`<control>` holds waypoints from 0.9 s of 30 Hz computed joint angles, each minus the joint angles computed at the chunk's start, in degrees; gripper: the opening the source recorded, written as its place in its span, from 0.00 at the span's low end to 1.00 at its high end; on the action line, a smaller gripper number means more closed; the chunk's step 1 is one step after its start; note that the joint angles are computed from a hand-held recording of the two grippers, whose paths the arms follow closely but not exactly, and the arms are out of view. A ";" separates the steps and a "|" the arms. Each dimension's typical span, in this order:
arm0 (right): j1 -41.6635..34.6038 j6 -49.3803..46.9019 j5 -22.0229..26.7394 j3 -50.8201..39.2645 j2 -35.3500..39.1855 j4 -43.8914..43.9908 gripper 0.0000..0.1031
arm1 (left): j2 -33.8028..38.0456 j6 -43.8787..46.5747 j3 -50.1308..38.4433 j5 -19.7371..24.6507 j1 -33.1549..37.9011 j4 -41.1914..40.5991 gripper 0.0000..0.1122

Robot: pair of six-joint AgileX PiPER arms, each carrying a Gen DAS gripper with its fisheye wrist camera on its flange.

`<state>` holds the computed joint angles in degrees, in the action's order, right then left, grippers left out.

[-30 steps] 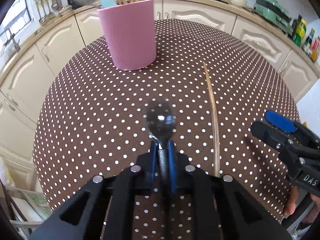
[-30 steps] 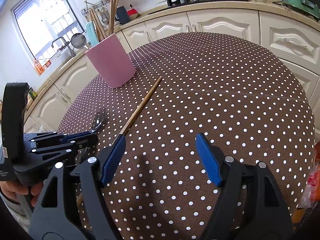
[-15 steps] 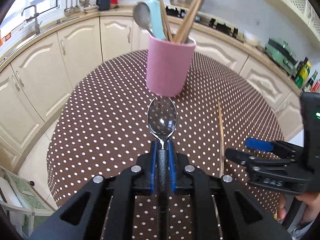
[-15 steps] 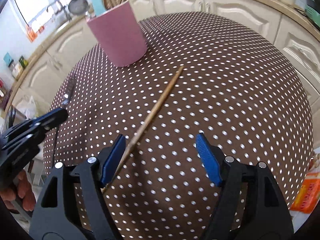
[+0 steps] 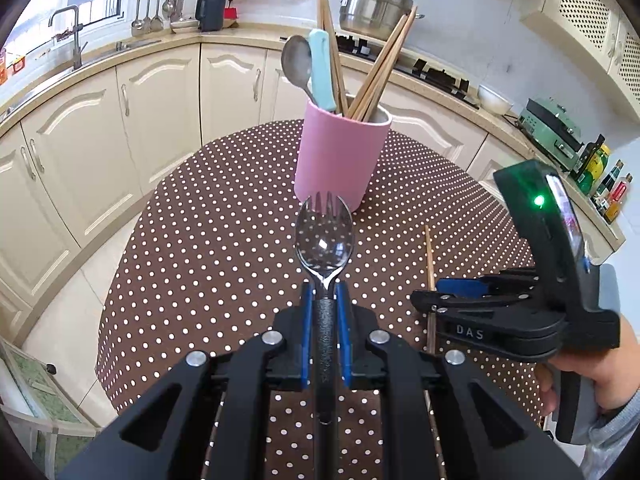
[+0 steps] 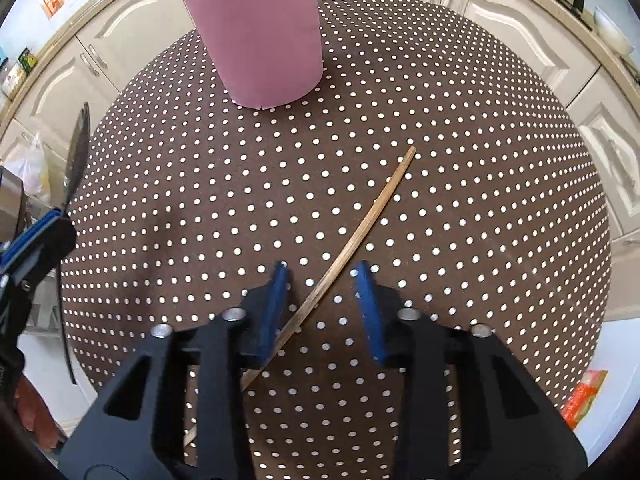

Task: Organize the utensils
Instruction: 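Grasp the loose chopstick with the right gripper while the left gripper lifts the spork, then carry the spork and chopstick over the pink cup and drop them inside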

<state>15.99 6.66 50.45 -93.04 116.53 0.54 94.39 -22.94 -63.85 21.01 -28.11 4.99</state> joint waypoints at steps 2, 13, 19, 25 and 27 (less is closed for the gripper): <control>0.10 -0.44 -0.68 0.44 -0.22 0.60 0.17 | -0.19 0.16 0.03 -0.12 0.03 -0.10 0.10; -2.08 -8.25 -9.30 10.30 -6.48 8.69 0.06 | -0.61 0.99 0.32 -1.41 0.32 -0.92 0.10; -2.70 -13.87 -12.69 16.65 -13.55 13.90 0.06 | -1.98 -1.69 1.64 -3.75 -0.42 1.92 0.10; -4.02 -20.08 -16.04 23.95 -21.85 19.51 0.06 | -4.57 -15.59 3.02 -5.89 -3.11 16.95 0.10; -5.18 -23.45 -16.24 25.80 -23.96 22.10 0.06 | -5.35 -21.39 3.38 -6.19 -4.05 23.10 0.10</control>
<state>10.81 -16.79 34.22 -67.24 92.57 22.64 89.04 -44.33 -60.46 14.82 -32.16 28.10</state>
